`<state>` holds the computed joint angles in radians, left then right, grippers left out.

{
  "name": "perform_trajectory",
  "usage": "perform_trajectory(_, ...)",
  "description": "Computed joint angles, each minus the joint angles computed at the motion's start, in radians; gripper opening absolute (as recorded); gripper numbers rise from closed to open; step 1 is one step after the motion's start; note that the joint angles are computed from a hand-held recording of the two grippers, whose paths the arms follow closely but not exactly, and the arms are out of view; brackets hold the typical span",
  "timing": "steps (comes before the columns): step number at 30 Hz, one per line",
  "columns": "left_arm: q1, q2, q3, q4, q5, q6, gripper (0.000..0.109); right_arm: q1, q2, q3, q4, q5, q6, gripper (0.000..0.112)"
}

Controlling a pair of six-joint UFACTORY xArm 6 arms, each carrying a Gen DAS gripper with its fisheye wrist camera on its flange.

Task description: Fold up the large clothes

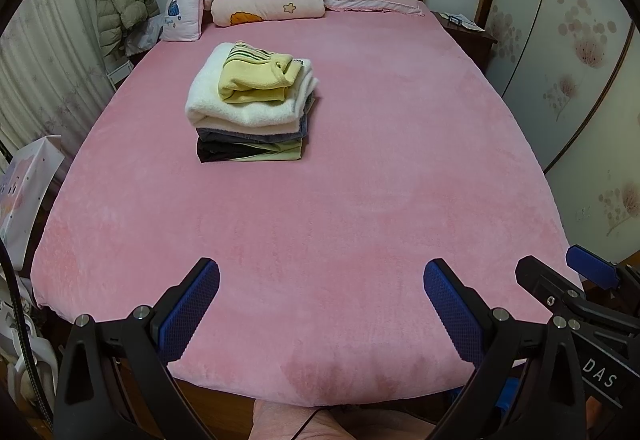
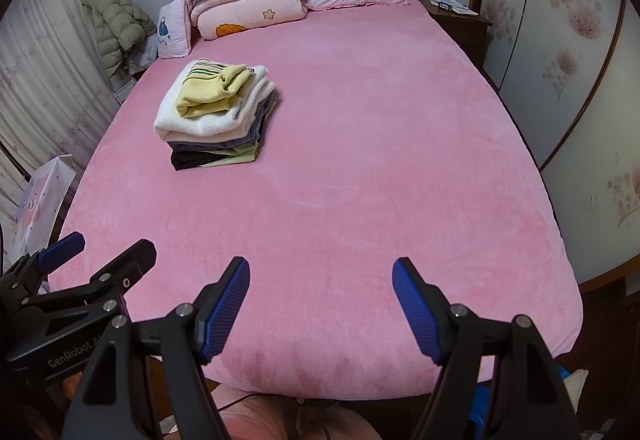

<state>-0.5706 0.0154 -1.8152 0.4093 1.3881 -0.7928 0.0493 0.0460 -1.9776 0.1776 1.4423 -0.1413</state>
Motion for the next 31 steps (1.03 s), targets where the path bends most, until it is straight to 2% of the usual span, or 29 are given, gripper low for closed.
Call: perform_trajectory(31,-0.003,-0.017,0.029,0.001,-0.015,-0.009,0.102,-0.002,-0.004,0.010,0.001,-0.010,-0.005,0.074)
